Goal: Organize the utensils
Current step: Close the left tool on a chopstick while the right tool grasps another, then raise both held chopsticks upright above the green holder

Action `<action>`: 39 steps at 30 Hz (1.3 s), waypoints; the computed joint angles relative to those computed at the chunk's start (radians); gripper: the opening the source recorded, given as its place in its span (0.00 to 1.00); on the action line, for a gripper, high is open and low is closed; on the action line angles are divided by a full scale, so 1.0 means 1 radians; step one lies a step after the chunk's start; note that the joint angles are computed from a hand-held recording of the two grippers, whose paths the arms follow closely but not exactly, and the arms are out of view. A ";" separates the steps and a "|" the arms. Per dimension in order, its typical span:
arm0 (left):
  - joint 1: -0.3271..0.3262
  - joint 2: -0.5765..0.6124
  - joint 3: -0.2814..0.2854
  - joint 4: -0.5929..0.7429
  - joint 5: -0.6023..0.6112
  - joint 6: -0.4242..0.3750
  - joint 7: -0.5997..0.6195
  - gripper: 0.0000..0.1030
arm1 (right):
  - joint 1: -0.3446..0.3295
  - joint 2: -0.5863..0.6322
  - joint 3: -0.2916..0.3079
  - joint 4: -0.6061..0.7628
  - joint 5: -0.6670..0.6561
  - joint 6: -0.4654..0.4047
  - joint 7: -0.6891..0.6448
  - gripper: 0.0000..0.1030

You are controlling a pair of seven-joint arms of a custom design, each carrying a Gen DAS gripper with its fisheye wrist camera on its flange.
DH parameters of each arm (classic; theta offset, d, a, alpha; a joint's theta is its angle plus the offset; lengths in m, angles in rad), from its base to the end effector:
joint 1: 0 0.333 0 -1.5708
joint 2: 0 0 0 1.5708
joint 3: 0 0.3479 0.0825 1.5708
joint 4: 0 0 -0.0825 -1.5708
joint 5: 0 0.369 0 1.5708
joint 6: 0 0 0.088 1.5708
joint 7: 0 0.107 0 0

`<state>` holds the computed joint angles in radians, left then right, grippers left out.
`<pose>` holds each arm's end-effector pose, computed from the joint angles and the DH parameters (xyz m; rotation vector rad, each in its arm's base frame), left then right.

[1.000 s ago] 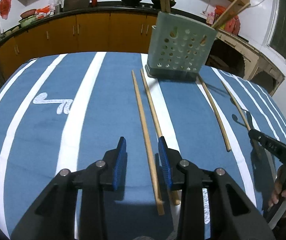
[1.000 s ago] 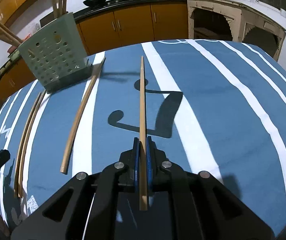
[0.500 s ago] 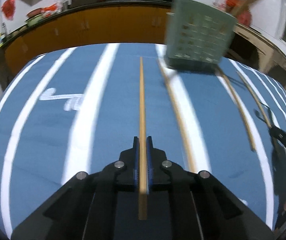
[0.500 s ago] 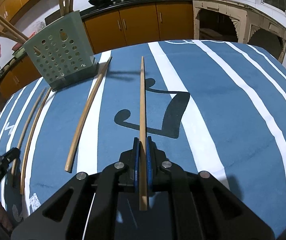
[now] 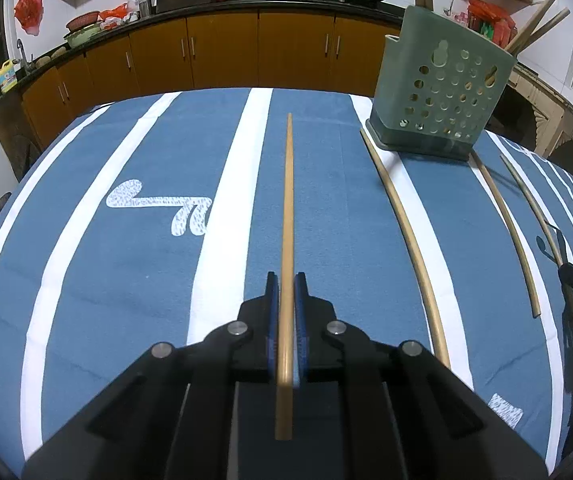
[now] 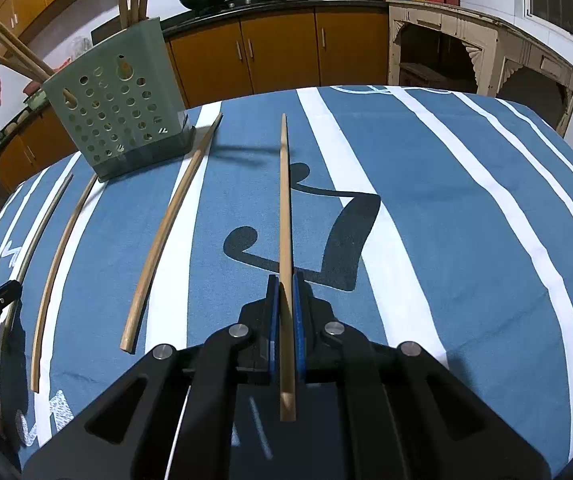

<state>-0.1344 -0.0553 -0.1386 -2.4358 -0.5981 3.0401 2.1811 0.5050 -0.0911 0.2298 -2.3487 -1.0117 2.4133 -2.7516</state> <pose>0.4957 -0.0946 0.4349 -1.5674 2.1483 -0.7811 0.3684 0.3285 0.4256 -1.3110 2.1791 -0.7354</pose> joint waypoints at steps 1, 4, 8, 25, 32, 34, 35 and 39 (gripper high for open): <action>0.001 -0.001 0.000 0.000 0.003 0.000 -0.001 0.10 | 0.000 0.000 0.000 0.000 0.000 0.000 0.000 0.08; 0.001 0.000 -0.002 -0.003 0.013 0.004 -0.012 0.10 | 0.000 0.000 0.000 0.000 0.000 0.000 0.001 0.08; 0.001 0.001 -0.001 -0.002 0.018 0.006 -0.015 0.10 | 0.000 0.000 0.000 0.000 -0.001 0.001 0.001 0.08; -0.004 -0.010 0.000 -0.017 0.003 0.009 -0.001 0.19 | 0.004 0.000 0.003 0.000 0.004 -0.005 -0.007 0.08; -0.030 -0.038 0.020 -0.041 -0.065 -0.001 0.050 0.11 | 0.001 -0.020 0.004 -0.028 -0.016 0.032 0.018 0.08; -0.033 -0.042 0.026 -0.040 -0.080 -0.016 0.071 0.08 | -0.001 -0.027 0.006 -0.037 -0.024 0.041 0.029 0.07; -0.031 -0.047 0.028 -0.038 -0.081 -0.032 0.074 0.08 | -0.002 -0.035 0.008 -0.043 -0.032 0.047 0.040 0.07; -0.027 -0.068 0.031 -0.043 -0.084 -0.052 0.091 0.08 | -0.005 -0.071 0.024 -0.060 -0.062 0.027 0.073 0.07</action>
<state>-0.1609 -0.1235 -0.1077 -2.4793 -0.6825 2.9885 2.2716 0.5001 -0.1618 0.2540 -2.4087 -1.0741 2.4407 -2.6786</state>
